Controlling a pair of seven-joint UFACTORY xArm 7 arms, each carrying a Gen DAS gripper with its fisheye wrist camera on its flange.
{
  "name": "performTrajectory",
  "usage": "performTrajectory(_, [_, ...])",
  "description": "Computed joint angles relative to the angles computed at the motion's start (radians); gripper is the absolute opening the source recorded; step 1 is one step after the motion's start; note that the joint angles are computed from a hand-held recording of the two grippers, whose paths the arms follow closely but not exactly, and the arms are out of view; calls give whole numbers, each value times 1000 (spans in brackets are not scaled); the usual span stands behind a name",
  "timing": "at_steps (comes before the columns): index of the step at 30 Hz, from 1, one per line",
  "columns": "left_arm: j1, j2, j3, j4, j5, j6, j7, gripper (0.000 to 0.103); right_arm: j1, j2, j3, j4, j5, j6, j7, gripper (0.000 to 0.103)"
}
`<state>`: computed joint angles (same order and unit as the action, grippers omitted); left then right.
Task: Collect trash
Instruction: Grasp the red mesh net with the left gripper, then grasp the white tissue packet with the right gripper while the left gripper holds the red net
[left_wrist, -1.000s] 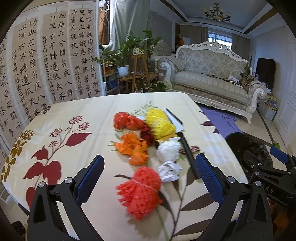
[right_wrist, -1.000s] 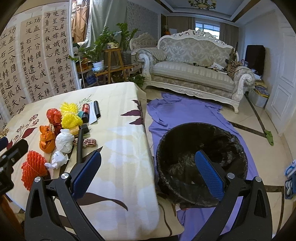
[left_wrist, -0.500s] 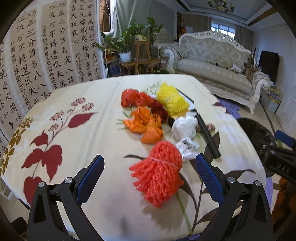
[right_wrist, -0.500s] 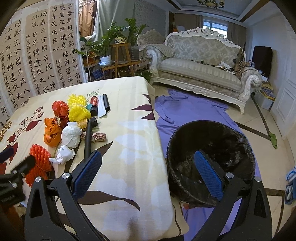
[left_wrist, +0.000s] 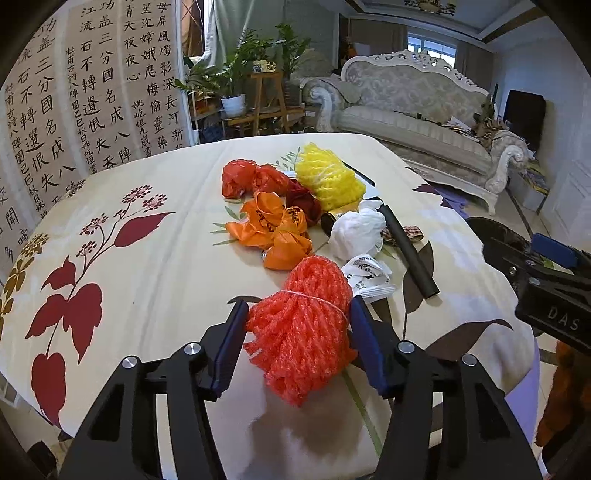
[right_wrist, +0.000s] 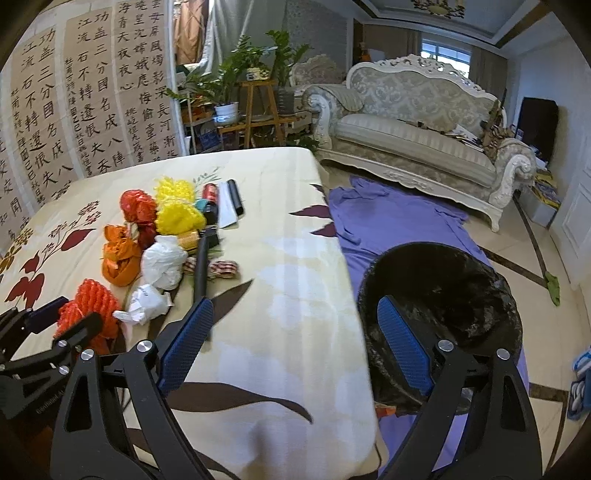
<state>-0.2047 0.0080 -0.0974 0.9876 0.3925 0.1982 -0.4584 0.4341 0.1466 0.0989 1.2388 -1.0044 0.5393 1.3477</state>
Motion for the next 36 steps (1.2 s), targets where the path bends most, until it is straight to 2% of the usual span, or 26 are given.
performTrajectory(5, [5,-6,2,-15,-3,-23,3,62,12,20,2,29,7,0,-26,88])
performTrajectory(8, [3,-2,-2,-17,-75,-24,74,66,21,32,0,46,15,4,-41,87])
performTrajectory(11, [1,3,-3,-14,-119,-20,109,66,34,47,-3,68,21,12,-57,87])
performTrajectory(12, [0,5,-4,-14,-135,-22,121,66,37,50,-5,72,23,13,-61,87])
performTrajectory(13, [-1,4,-5,-16,-173,-26,151,59,41,55,-6,78,27,14,-68,87])
performTrajectory(15, [-2,0,-8,-22,-258,-38,224,54,48,67,-9,92,31,16,-83,85])
performTrajectory(16, [-1,-2,-5,-22,-238,-39,205,52,50,75,-10,101,39,15,-95,79])
performTrajectory(21, [20,-21,9,-40,-155,-53,118,49,66,108,-21,136,90,3,-150,76])
performTrajectory(32, [119,-57,30,-54,4,-38,-54,49,121,169,-36,212,168,-57,-275,76])
performTrajectory(36, [159,-60,26,-53,118,-20,-162,49,149,224,-45,269,215,-44,-340,75])
